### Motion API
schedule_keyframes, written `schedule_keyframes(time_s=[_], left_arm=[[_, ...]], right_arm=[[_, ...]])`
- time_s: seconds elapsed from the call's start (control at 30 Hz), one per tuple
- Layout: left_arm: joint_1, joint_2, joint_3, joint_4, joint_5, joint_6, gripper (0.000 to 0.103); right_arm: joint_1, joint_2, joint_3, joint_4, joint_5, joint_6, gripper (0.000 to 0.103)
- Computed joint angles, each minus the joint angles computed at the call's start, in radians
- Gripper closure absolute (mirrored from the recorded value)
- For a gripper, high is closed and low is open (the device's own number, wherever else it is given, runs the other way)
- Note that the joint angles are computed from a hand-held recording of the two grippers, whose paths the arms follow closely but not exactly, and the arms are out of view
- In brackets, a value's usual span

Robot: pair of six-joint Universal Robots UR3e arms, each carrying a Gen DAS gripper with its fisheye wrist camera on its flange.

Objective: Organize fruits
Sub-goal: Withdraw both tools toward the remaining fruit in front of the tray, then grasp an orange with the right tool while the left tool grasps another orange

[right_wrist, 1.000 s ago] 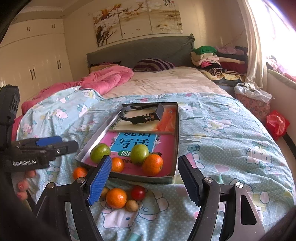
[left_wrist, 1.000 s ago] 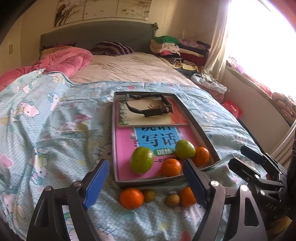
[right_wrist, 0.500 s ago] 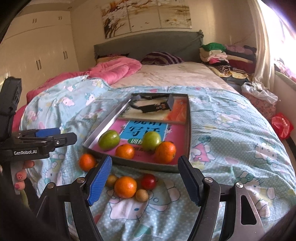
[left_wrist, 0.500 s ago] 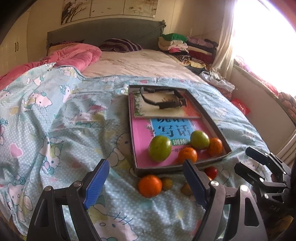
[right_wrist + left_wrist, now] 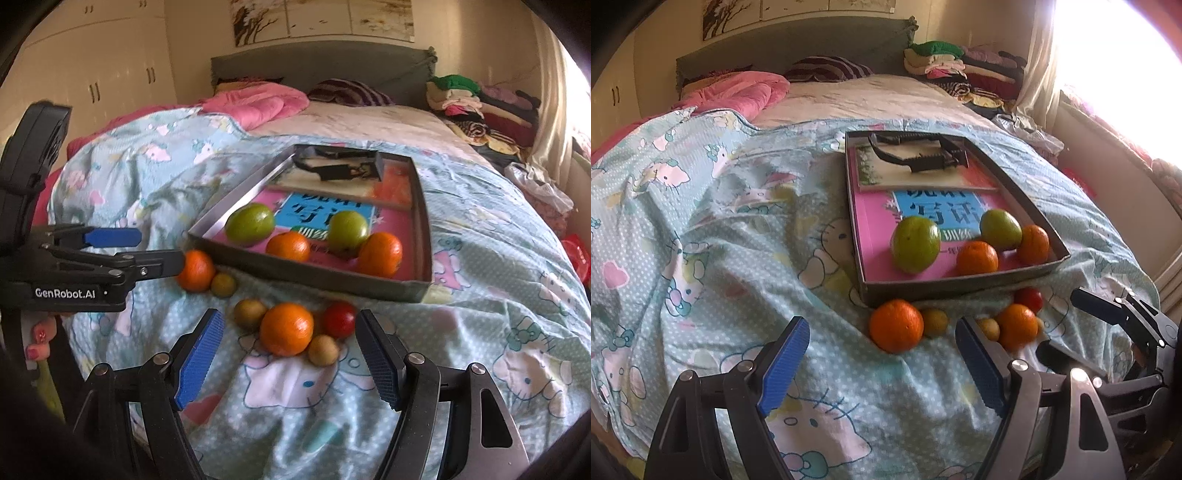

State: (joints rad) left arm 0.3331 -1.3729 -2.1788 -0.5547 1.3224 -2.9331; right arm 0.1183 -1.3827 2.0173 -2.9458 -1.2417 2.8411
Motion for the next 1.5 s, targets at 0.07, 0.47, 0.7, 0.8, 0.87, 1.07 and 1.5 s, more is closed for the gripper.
schedule_keyframes(time_s=[0.07, 0.47, 0.7, 0.8, 0.87, 1.07, 1.5], left_arm=[[0.0, -0.001, -0.003, -0.004, 0.005, 0.002, 0.022], [-0.013, -0.067, -0.006, 0.019, 0.012, 0.01, 0.022], [0.006, -0.106, -0.018, 0.062, -0.01, 0.005, 0.023], [0.02, -0.112, -0.023, 0.073, -0.032, 0.01, 0.026], [0.028, -0.117, -0.026, 0.078, -0.048, 0.014, 0.03], [0.037, -0.147, -0.023, 0.1, -0.064, 0.015, 0.037], [0.053, -0.209, -0.016, 0.153, -0.139, 0.02, 0.046]], right_arm=[[0.004, 0.006, 0.005, -0.007, 0.0, -0.009, 0.028], [0.057, 0.087, -0.01, -0.05, -0.09, -0.088, 0.046], [0.069, 0.148, -0.044, -0.088, -0.114, -0.142, 0.056], [0.065, 0.163, -0.063, -0.075, -0.096, -0.182, 0.059], [0.078, 0.174, -0.072, -0.076, -0.115, -0.207, 0.06], [0.087, 0.217, -0.105, -0.085, -0.123, -0.225, 0.062], [0.013, 0.197, -0.059, -0.103, 0.023, -0.162, 0.062]])
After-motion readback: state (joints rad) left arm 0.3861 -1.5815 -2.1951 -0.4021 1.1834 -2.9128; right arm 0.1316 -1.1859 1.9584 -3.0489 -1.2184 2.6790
